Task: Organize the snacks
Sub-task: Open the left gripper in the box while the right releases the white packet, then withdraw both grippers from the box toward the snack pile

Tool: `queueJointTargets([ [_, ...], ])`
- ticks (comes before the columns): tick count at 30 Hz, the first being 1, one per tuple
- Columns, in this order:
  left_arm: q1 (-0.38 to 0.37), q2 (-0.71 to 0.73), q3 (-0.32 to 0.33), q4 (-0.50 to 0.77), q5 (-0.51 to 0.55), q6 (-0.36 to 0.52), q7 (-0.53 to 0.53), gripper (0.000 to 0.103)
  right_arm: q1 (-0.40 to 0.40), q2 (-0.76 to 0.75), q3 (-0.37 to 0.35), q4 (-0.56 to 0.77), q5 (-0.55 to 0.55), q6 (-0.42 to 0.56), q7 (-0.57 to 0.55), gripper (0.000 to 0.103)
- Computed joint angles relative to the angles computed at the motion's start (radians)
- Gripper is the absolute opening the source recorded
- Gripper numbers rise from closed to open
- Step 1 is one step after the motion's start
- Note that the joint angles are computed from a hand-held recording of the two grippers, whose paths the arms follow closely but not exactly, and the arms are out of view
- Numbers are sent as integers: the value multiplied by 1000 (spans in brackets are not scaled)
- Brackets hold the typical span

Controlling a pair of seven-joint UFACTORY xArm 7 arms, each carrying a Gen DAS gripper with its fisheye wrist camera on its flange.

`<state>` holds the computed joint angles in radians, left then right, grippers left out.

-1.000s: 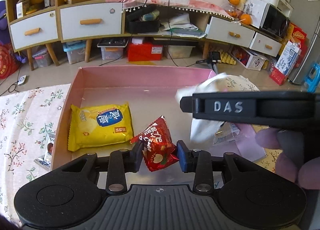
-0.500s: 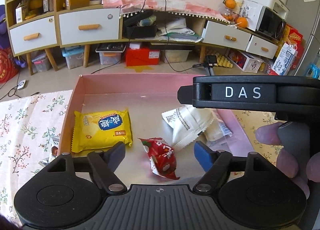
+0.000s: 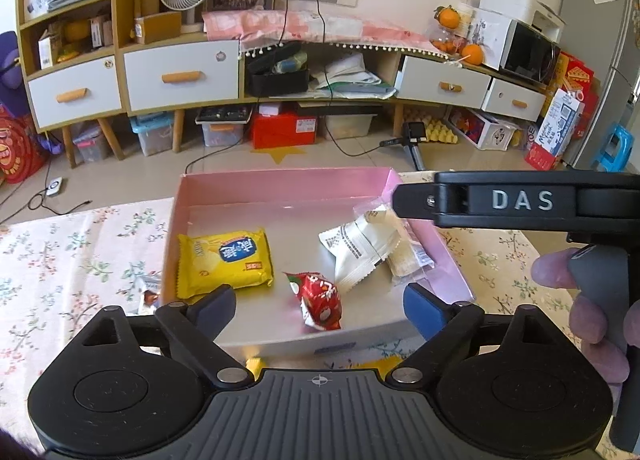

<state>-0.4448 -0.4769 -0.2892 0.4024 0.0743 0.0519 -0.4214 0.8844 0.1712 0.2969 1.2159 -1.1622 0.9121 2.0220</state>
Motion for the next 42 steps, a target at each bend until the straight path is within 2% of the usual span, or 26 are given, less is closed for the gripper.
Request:
queueJointTargets([
  [19,-89,-324,29,-135,-26,211,26,100,67,-40,67,-5,77,150,-43,102],
  [31,-144,-503,79,-251,-45,279,93,100,130,-27,88,-8,62,246,-21,103],
  [42,-144,-720,120,-351,-61,401,171,100,159,-12,95,-31,22,218,-17,103],
])
